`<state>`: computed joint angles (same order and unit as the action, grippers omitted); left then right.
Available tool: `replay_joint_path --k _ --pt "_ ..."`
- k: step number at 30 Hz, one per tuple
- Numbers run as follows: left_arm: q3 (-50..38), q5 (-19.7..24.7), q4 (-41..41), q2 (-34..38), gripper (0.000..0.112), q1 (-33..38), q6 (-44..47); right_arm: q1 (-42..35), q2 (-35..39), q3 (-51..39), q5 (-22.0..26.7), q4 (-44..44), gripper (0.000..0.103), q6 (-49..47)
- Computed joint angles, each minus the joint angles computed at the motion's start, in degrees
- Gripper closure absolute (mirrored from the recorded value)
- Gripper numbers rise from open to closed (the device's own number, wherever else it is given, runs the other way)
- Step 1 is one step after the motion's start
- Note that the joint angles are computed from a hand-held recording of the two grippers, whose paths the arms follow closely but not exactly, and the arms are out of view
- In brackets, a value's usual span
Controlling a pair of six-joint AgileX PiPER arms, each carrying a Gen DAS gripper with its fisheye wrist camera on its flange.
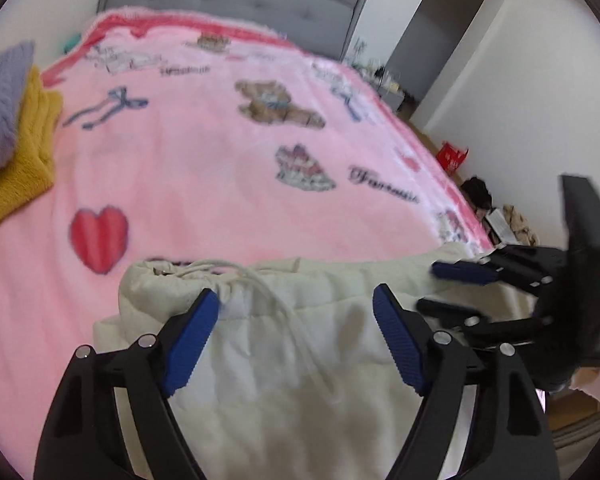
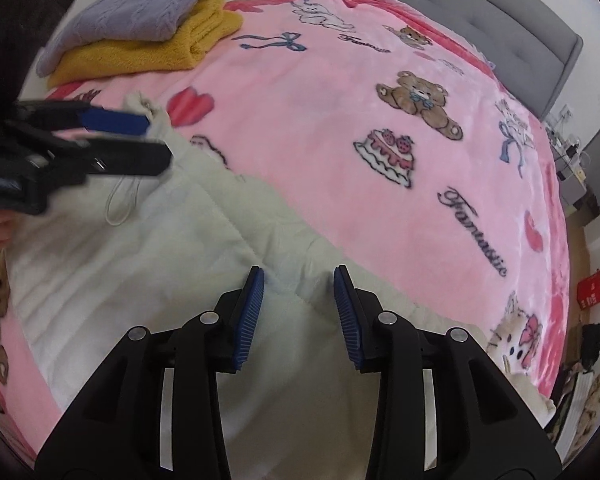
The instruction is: Fold large clothes
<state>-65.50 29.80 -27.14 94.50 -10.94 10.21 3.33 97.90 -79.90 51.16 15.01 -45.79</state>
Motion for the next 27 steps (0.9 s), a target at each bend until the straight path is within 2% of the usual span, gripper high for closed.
replay_joint_path --k 3,6,11,13,15,16,18,20,22,24,26,27 --pt "-3.1 2.74 1.99 5.0 0.034 -0.16 -0.01 2.03 2.88 -3.07 1.74 -4.31 0.068 4.81" --pt "-4.03 4.79 0.14 7.86 0.034 0.87 0.79 2.92 3.82 -2.38 1.27 -6.17 0.068 6.55" --pt "-2.66 3.38 -1.41 8.91 0.034 1.1 2.54 2.38 2.15 0.83 -1.64 -4.16 0.067 6.03" --pt "-1.81 2.49 -2.35 8.16 0.034 1.11 3.42 -0.39 -2.08 3.52 -3.23 2.88 0.065 1.62" --pt "-0.61 1.25 -3.47 7.28 0.034 1.12 4.48 -4.77 -9.33 9.53 -7.03 13.39 0.05 -7.41" --pt "0.06 0.43 -3.42 6.82 0.034 0.84 4.53 -7.4 -14.35 13.81 -10.35 17.71 0.036 -11.94" --pt "0.94 -0.57 -3.17 6.08 0.034 0.47 4.63 -12.76 -20.26 18.22 -13.64 19.46 0.036 -15.64" --pt "1.61 -1.25 -3.17 5.58 0.034 0.32 4.92 -17.79 -21.77 18.75 -14.37 17.16 0.035 -15.82" --pt "2.16 -1.91 -3.65 5.35 0.034 0.29 5.53 -26.19 -19.41 16.13 -11.15 19.76 0.035 -21.07" --pt "2.01 -1.99 -3.56 5.47 0.034 0.27 5.51 -32.5 -12.41 8.6 -4.71 18.1 0.036 -23.48" --pt "2.0 -1.99 -3.33 5.49 0.034 0.21 5.31 -35.22 -6.75 2.03 0.27 17.54 0.041 -25.65" --pt "1.99 -2.05 -2.81 5.46 0.034 0.06 4.85 -36.41 -2.66 -3.02 5.36 17.78 0.045 -27.21"
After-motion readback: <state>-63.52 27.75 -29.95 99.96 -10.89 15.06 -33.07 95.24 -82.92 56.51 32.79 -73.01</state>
